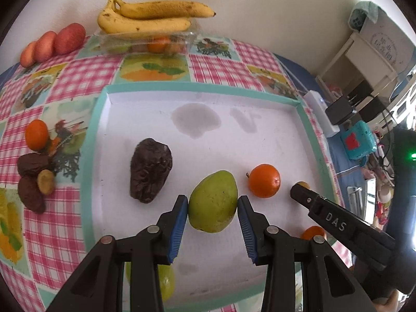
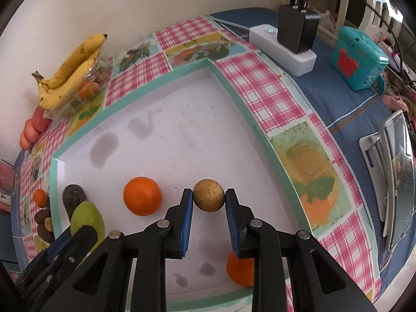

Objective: Organize fruits
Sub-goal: 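Carry the pear and brown fruit over the white tray with both tools, then release the pear and brown fruit into the white tray from both tools, then move both open tools back toward the dates and brown fruits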

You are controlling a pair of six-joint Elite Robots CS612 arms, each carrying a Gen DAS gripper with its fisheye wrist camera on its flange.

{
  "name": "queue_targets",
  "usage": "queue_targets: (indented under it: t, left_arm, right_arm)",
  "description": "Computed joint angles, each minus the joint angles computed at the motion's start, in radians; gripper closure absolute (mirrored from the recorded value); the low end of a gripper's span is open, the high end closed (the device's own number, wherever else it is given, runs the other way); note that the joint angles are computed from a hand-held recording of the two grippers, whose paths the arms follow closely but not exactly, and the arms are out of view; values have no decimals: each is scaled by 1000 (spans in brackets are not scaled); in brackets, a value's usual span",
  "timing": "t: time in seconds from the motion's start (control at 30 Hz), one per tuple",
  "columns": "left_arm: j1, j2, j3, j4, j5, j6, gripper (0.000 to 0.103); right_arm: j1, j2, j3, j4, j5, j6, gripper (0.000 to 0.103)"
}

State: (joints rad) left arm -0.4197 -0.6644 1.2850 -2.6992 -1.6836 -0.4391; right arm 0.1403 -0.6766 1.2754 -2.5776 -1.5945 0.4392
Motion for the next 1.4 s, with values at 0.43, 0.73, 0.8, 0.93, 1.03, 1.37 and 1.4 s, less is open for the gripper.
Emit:
queue_targets:
  t: [0.43,0.73,0.8,0.93,1.03,1.37,1.4]
  left_arm:
    - [0,10,-17,29,1,5,61]
    - [1,-15,-5,41,34,16,47]
    - [-1,-27,2,51,60,16,42]
    - [-1,-46,9,88,113,16,32]
    - [1,-66,30,92,182,3,23]
    - [30,-111,100,47,359,-48,0]
    - [32,-113,106,39,372,-52,0]
  right_arm:
    - [1,4,-9,27,-13,-11,76]
    - [4,0,-15,41,-27,-7,59]
    - [4,-5,-10,37,-31,-4,53]
    - [6,-18,-2,23,-53,-5,46]
    - [9,-26,4,16,-73,-11,30]
    - [16,-36,16,-6,-70,-27,18]
    - [17,-36,17,-10,-68,-28,18]
